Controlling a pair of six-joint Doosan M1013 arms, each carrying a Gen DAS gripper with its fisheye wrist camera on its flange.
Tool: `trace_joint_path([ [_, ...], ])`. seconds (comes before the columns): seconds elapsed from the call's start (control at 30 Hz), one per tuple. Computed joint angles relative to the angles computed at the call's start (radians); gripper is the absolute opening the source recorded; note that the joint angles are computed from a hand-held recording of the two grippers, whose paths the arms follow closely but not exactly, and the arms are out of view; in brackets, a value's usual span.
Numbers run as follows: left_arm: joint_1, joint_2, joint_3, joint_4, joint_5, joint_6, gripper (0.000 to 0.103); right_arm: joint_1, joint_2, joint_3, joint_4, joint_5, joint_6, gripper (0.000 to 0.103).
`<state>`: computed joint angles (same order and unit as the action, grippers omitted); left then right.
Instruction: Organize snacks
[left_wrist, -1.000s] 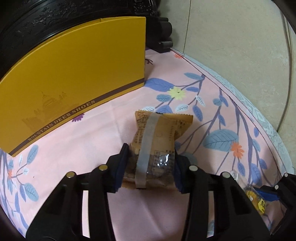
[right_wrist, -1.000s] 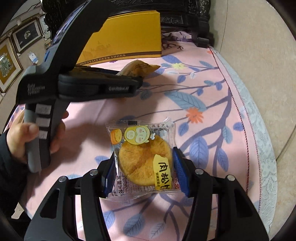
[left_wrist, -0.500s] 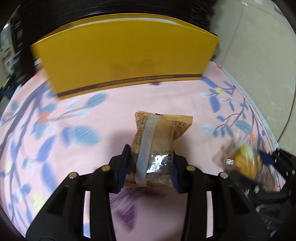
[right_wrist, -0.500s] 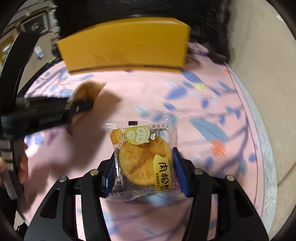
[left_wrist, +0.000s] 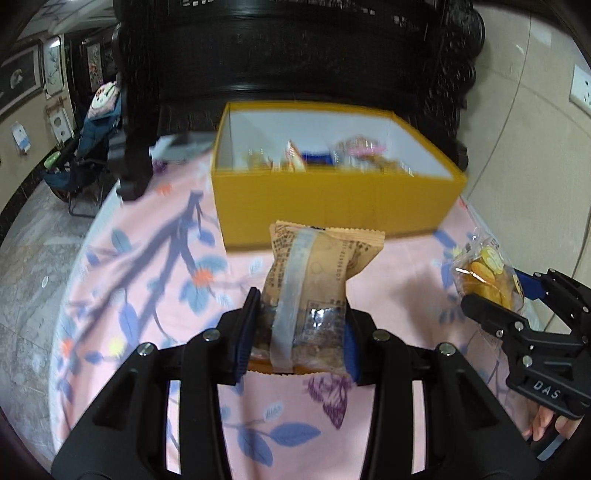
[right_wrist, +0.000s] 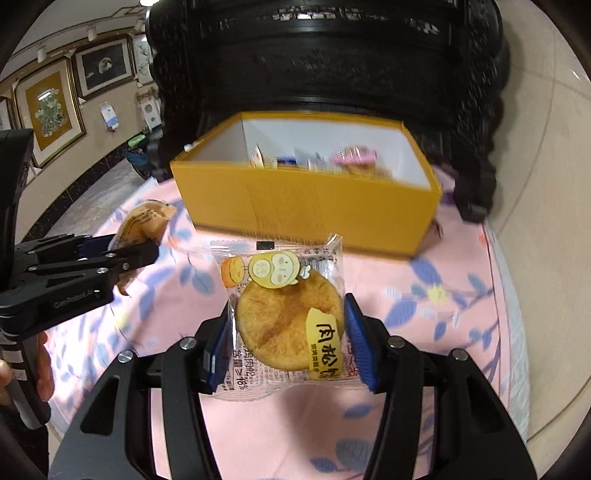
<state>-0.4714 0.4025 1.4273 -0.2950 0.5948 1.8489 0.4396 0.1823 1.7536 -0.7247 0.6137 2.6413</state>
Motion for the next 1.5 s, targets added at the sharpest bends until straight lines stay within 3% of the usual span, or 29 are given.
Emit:
trace_joint_path([
  [0.3,-0.023,0.073,-0.209,0.119,0.066,-0.123,0.04,-0.056,0.031,-0.126,0.07,0.027,-0.125,0.056],
  [0.47,-0.037,0.166,-0.397,0.196,0.176,-0.202,0.04,-0.117,0.091,-0.239,0.202,0.067,-0.23,0.056],
  [0.7,-0.038,0.281,-0.603,0.245,0.274,-0.258,0.04,-0.167,0.157,-0.333,0.245,0.108,-0.25,0.056],
  [0.77,-0.038,0.292,-0.621,0.244,0.267,-0.255,0.04,-0.172,0.165,-0.341,0.24,0.105,-0.241,0.056],
  [0.83,-0.038,0.293,-0.621,0.252,0.243,-0.261,0.051,-0.173,0.17,-0.345,0.209,0.104,-0.211,0.059],
  [0.87,-0.039,0.291,-0.618,0.267,0.232,-0.273,0.084,-0.171,0.173,-0.348,0.181,0.112,-0.191,0.07],
  [0.9,-0.044,0.28,-0.598,0.317,0.191,-0.318,0.101,-0.169,0.174,-0.352,0.157,0.12,-0.179,0.076],
  [0.97,-0.05,0.256,-0.552,0.394,0.109,-0.384,0.101,-0.164,0.174,-0.353,0.102,0.132,-0.149,0.089],
  [1.03,-0.051,0.254,-0.552,0.398,0.109,-0.382,0.101,-0.163,0.172,-0.354,0.09,0.137,-0.148,0.094],
  [1.13,-0.051,0.266,-0.578,0.373,0.16,-0.358,0.101,-0.165,0.165,-0.351,0.089,0.135,-0.135,0.095],
  [1.33,-0.051,0.254,-0.555,0.358,0.147,-0.359,0.101,-0.159,0.163,-0.353,0.085,0.157,-0.131,0.102],
  [1.5,-0.055,0.241,-0.531,0.366,0.116,-0.355,0.101,-0.151,0.167,-0.359,0.059,0.201,-0.092,0.102],
])
